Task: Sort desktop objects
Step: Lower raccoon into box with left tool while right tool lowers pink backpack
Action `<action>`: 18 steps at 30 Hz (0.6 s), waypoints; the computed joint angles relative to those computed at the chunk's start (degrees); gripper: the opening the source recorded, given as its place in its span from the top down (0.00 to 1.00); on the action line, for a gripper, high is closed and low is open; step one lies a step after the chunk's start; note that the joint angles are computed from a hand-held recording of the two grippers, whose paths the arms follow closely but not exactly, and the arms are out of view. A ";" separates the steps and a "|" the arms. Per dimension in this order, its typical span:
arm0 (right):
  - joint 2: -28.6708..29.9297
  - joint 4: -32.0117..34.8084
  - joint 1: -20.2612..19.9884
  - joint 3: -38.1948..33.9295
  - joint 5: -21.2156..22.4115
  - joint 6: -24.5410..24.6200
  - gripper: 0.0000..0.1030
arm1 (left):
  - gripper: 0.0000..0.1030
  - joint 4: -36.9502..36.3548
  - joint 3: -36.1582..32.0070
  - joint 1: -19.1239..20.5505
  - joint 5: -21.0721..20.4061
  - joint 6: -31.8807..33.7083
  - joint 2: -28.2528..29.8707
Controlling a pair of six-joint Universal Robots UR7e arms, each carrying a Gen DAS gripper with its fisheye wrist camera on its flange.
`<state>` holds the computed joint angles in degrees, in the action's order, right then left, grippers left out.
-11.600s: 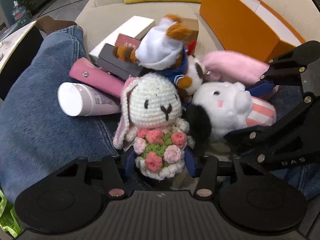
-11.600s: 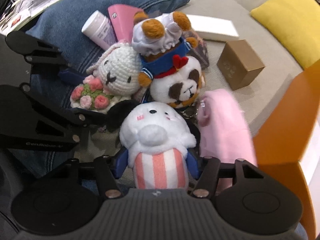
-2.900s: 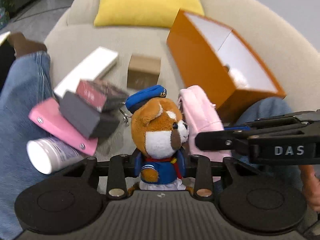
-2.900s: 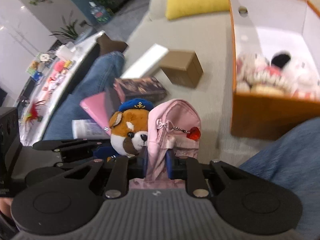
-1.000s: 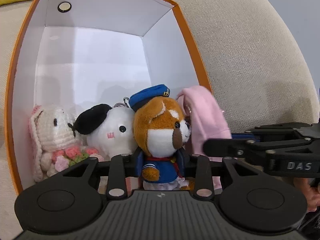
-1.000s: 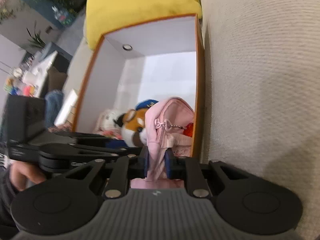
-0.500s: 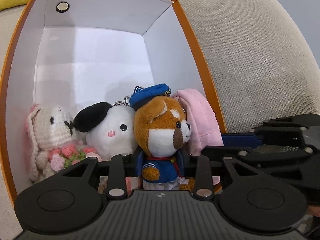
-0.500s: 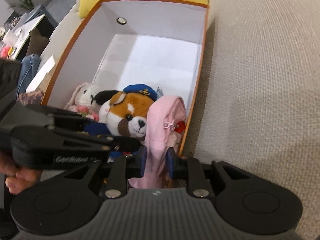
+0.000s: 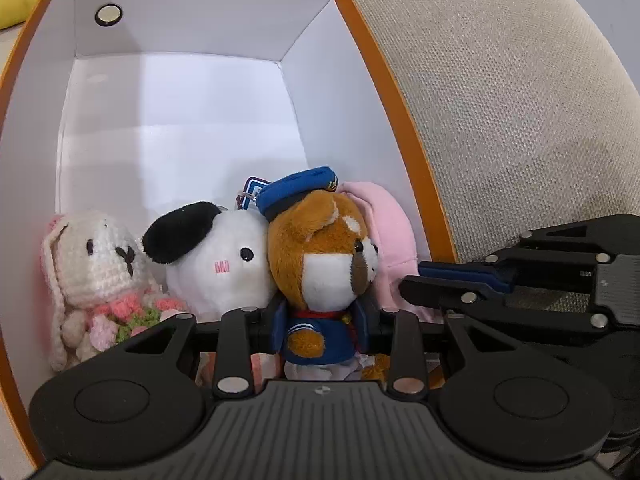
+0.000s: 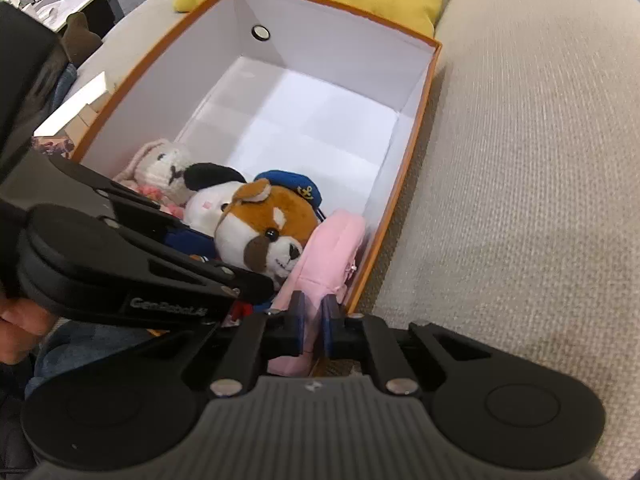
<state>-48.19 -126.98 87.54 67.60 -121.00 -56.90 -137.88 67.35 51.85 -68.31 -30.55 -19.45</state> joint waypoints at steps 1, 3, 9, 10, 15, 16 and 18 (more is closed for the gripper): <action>0.23 -0.20 0.00 0.01 -0.37 -0.12 0.93 | 0.64 -0.23 -0.04 0.14 -0.32 0.19 0.17; 0.06 -1.29 0.04 0.69 -0.97 -1.21 0.93 | 0.63 -0.99 0.36 0.29 -0.57 0.82 0.07; -0.13 0.48 -0.03 -0.20 0.25 0.42 0.93 | 0.57 -4.25 2.79 0.57 -1.44 2.09 -1.86; -0.13 0.30 0.02 -0.15 0.15 0.46 0.92 | 0.52 -4.54 3.21 0.52 -1.30 2.37 -2.28; -1.22 -2.04 0.63 1.78 -0.03 -2.16 0.92 | 0.52 -7.23 6.89 -0.83 2.00 5.33 -4.94; -1.50 -2.11 0.66 1.96 0.26 -2.45 0.92 | 0.57 -8.11 7.84 -0.93 2.35 5.77 -5.60; -2.12 -3.00 0.75 2.48 1.11 -3.77 0.91 | 0.63 -9.15 6.67 -0.21 2.65 7.65 -5.16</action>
<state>-50.30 -129.98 88.29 70.08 -119.89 -60.68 -147.04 74.02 51.65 -65.66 -22.89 -24.61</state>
